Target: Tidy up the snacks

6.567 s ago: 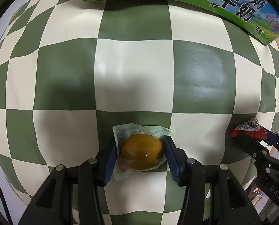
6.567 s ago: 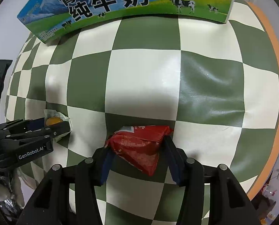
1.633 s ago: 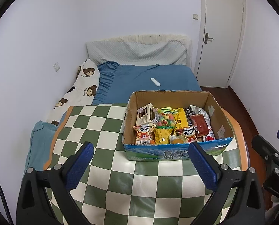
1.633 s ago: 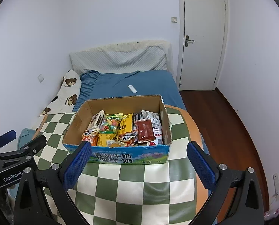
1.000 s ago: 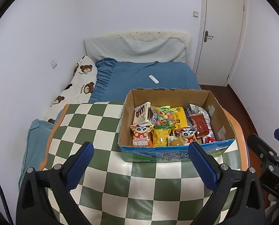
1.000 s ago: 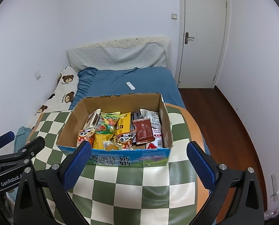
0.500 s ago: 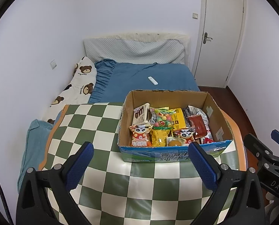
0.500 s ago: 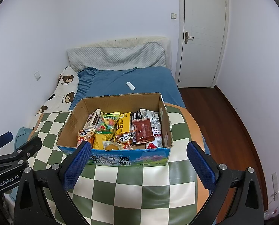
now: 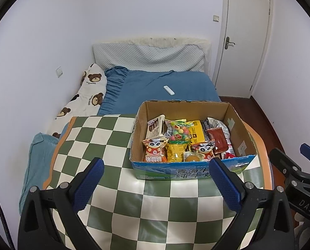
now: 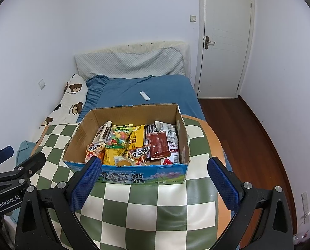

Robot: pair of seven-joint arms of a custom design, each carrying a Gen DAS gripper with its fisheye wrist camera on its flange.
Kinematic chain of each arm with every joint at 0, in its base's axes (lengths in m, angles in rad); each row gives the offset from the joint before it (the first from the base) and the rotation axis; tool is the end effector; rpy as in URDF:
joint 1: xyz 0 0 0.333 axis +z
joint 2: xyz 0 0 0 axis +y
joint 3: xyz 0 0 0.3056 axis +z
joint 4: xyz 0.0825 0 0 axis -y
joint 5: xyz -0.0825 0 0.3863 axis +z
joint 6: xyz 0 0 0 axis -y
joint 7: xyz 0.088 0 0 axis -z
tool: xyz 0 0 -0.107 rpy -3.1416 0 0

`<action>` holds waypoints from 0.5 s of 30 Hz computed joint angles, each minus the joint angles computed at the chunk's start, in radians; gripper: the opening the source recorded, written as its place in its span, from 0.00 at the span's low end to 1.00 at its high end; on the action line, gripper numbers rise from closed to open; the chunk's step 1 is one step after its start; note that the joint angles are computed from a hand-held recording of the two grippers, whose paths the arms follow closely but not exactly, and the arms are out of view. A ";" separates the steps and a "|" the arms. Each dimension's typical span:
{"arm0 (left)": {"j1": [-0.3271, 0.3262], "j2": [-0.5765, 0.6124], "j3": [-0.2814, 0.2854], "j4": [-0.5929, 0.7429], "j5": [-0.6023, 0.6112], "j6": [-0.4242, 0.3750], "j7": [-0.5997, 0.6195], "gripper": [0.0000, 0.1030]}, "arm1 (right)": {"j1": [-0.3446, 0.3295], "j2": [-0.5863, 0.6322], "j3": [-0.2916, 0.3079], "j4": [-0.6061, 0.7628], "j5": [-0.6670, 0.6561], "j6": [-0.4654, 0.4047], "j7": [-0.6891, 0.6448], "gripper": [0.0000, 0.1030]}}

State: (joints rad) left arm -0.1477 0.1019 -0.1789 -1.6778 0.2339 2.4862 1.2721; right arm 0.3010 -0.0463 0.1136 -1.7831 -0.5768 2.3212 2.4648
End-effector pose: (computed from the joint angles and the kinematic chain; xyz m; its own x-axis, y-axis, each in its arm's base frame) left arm 0.6115 -0.2024 0.6058 -0.1476 -0.9890 -0.0138 -0.7363 0.1191 -0.6660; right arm 0.5488 0.2322 0.6217 -0.2023 -0.9793 -0.0040 -0.7001 0.1474 -0.6987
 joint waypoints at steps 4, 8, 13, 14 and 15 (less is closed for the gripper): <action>0.000 -0.002 0.000 0.000 -0.002 -0.002 0.001 1.00 | 0.001 -0.004 0.000 -0.001 0.004 -0.003 -0.003 1.00; 0.000 -0.005 0.000 0.001 0.001 -0.004 -0.001 1.00 | 0.000 -0.013 0.003 -0.007 0.005 -0.008 -0.001 1.00; 0.000 -0.012 -0.001 -0.004 0.000 -0.005 0.000 1.00 | -0.002 -0.022 0.007 -0.012 0.006 -0.009 0.002 1.00; 0.000 -0.012 -0.001 -0.003 0.000 -0.006 0.001 1.00 | -0.002 -0.024 0.009 -0.014 0.005 -0.010 0.003 1.00; 0.000 -0.013 -0.001 -0.005 -0.002 -0.005 0.002 1.00 | -0.003 -0.025 0.009 -0.015 0.007 -0.009 0.003 1.00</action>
State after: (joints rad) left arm -0.1473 0.0889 -0.1796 -1.6826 0.2314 2.4814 1.2742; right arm 0.2979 -0.0715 0.1229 -1.7981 -0.5699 2.3127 2.4680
